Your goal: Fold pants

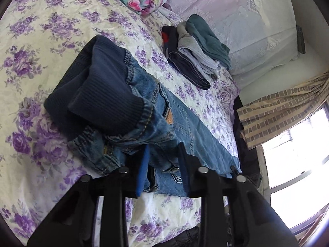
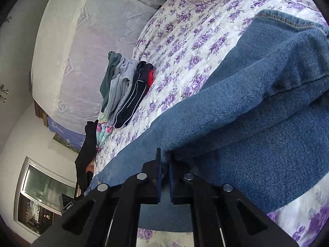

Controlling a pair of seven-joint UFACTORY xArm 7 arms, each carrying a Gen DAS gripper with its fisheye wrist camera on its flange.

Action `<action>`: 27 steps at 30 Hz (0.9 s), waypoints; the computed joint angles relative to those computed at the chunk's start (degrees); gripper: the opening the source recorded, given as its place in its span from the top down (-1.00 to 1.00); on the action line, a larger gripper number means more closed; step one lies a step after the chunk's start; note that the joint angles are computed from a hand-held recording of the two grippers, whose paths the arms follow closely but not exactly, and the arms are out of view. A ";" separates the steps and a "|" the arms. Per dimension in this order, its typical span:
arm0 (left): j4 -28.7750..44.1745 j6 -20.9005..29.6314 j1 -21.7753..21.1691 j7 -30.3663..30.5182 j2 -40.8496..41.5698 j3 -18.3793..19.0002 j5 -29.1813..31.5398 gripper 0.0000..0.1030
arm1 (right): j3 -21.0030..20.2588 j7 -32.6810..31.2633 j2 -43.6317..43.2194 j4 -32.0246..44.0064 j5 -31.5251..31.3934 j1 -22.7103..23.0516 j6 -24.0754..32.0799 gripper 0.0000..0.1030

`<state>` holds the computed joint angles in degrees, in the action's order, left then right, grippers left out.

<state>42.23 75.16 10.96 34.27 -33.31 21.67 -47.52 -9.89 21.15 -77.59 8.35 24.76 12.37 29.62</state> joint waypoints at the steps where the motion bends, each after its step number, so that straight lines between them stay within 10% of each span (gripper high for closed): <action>1: 0.16 0.59 0.12 -0.32 0.10 0.17 0.33 0.52 | 0.22 -0.10 0.02 0.26 -0.27 -0.04 0.20 0.90; 4: -0.84 -0.12 1.35 -0.76 -2.70 -0.99 2.62 0.50 | 0.51 -0.22 -0.29 0.88 -0.76 -0.16 0.89 0.90; 8: -2.48 -1.07 1.86 -5.15 -5.76 -0.87 1.23 -0.49 | 0.51 -0.06 -0.21 0.81 -0.83 -0.41 1.32 0.90; 13: -3.88 -10.02 1.12 -9.96 -8.84 -5.66 5.53 -0.55 | 0.60 0.30 -1.05 0.18 -0.64 -0.54 1.33 0.90; 16: -4.04 -12.04 -1.68 -11.42 -7.49 -4.83 5.20 -0.50 | 0.56 0.30 -1.36 -0.10 -0.79 -0.73 1.37 0.90; 19: -3.93 -15.46 -3.66 -9.98 -6.23 -3.89 5.90 0.30 | 0.57 0.39 -1.61 -0.39 -0.80 -0.85 1.21 0.90; 27: -0.40 -10.05 -4.27 -5.02 -3.57 1.72 3.15 0.53 | 2.85 1.28 -2.94 1.87 -1.94 -0.24 1.71 0.92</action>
<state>41.83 65.11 6.68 29.25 -36.88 23.39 -44.38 -7.04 22.44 -80.53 10.22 22.82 12.14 31.33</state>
